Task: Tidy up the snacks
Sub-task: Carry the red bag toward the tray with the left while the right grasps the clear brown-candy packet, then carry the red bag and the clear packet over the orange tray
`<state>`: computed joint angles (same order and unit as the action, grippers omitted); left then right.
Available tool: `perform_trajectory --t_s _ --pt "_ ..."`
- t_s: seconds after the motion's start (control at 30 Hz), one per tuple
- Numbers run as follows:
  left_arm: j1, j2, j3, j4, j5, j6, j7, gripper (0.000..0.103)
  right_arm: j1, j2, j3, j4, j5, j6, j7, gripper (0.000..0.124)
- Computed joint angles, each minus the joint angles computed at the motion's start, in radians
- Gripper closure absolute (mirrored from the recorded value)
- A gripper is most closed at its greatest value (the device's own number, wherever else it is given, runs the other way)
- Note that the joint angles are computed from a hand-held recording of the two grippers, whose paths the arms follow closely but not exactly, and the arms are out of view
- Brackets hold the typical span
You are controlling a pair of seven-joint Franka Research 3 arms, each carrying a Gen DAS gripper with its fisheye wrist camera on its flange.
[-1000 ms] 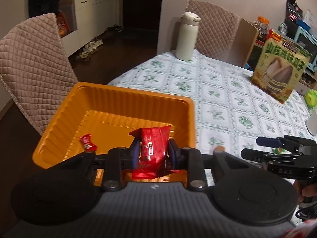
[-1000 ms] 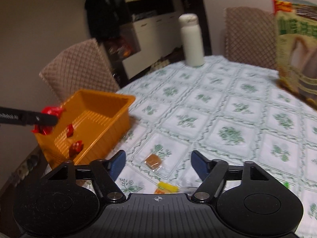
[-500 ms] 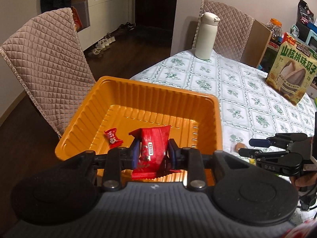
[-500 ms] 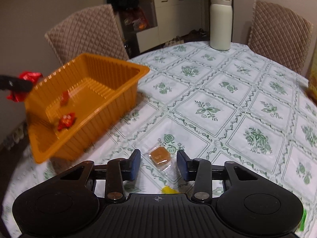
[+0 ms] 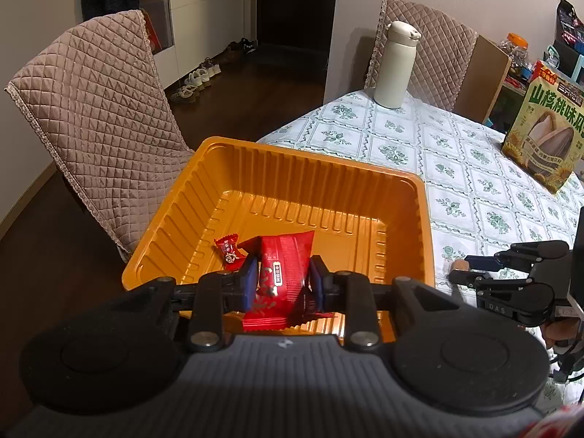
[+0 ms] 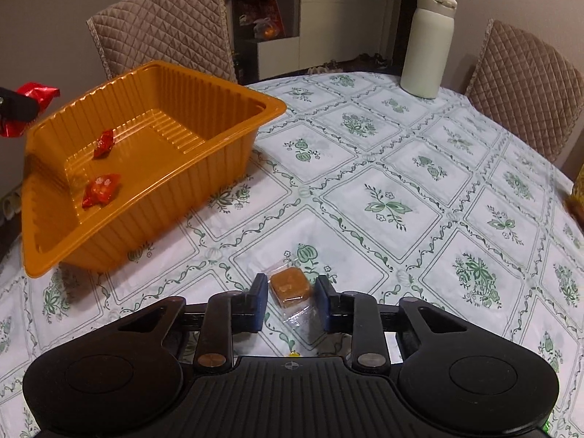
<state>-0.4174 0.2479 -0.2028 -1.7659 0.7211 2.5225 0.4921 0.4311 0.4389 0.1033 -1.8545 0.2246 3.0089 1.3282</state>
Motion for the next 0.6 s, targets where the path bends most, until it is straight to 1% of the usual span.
perform_trajectory --t_s 0.1,0.23,0.3,0.43,0.5,0.6 --pt "0.003 0.000 0.000 -0.001 -0.002 0.004 0.009 0.076 0.042 -0.001 -0.045 0.002 -0.028 -0.005 0.044 0.097" --pt "0.007 -0.005 0.002 -0.008 -0.004 0.014 0.017 0.076 0.123 -0.001 -0.133 0.012 -0.110 -0.029 0.154 0.098" --pt "0.011 -0.008 0.002 -0.012 -0.006 0.018 0.021 0.076 0.151 -0.001 -0.164 0.017 -0.151 -0.042 0.216 0.098" --pt "0.017 -0.015 0.002 -0.021 -0.009 0.026 0.029 0.076 0.154 -0.009 -0.170 0.019 -0.184 -0.064 0.320 0.098" --pt "0.021 -0.019 0.003 -0.028 -0.011 0.034 0.034 0.076 0.138 -0.024 -0.153 0.004 -0.179 -0.052 0.352 0.098" --pt "0.028 -0.026 0.002 -0.039 -0.016 0.053 0.042 0.076 0.135 -0.056 -0.149 -0.028 -0.179 -0.039 0.417 0.098"
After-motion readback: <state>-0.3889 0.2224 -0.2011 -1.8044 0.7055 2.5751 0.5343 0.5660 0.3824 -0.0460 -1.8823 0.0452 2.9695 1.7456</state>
